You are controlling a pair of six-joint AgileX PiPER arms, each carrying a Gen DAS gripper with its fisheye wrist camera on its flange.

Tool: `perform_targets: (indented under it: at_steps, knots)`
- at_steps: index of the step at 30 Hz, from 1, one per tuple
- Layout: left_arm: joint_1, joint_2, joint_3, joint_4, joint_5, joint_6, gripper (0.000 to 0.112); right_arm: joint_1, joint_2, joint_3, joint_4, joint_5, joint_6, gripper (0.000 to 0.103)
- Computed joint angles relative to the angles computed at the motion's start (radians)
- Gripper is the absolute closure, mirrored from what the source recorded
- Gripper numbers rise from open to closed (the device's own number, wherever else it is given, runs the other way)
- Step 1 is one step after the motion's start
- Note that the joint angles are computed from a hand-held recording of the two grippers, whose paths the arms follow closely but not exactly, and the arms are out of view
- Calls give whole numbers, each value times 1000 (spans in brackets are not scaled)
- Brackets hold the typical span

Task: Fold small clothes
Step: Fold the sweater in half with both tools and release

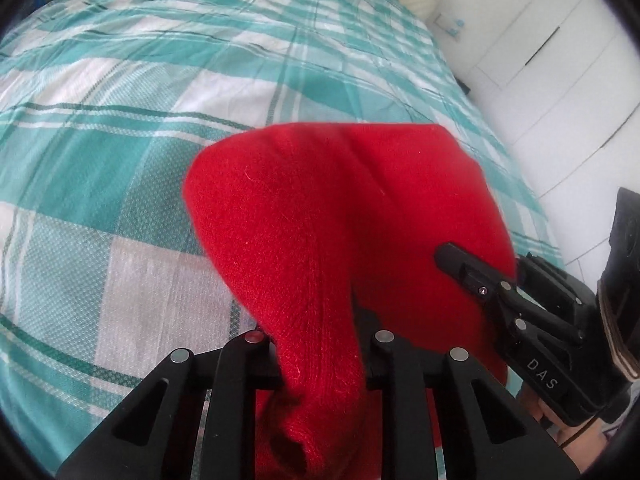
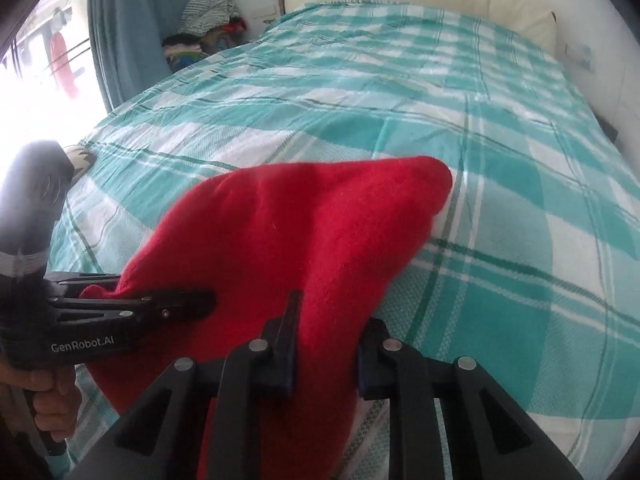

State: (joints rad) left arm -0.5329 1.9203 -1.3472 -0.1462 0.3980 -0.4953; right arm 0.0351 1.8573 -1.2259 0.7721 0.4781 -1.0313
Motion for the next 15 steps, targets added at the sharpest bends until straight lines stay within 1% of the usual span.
perform_targets:
  at_steps: [2,4,7,8,9,10,11,12,13,14,15]
  knots:
    - [-8,-53,21,67,-15,-64,93,-10,-51,19,92,0,-90,82]
    - [-23,-96,18,164,-13,-148,93,-24,-93,15,151,29,-135,82]
    - [-40,-115,-16,226,1,-188,92,-62,-118,-41,158,113,-112,82]
    - [-45,-100,-37,237,8,-191,88,-74,-108,-70,154,140,-89,82]
    - [-51,-78,-59,250,19,-197,78,-93,-92,-99,149,170,-65,82]
    - [-60,-43,-90,299,46,-242,70,-107,-62,-137,127,203,-21,80]
    - [-70,-16,-103,360,63,-300,52,-126,-32,-169,94,236,29,78]
    - [-88,-1,-100,449,82,-383,43,-149,-10,-183,70,254,62,66]
    - [-107,14,-103,543,112,-464,43,-169,1,-174,49,239,84,55]
    - [-129,23,-109,622,153,-522,43,-193,2,-148,44,217,82,33]
    - [-153,6,-82,700,182,-581,42,-223,-4,-116,51,198,63,25]
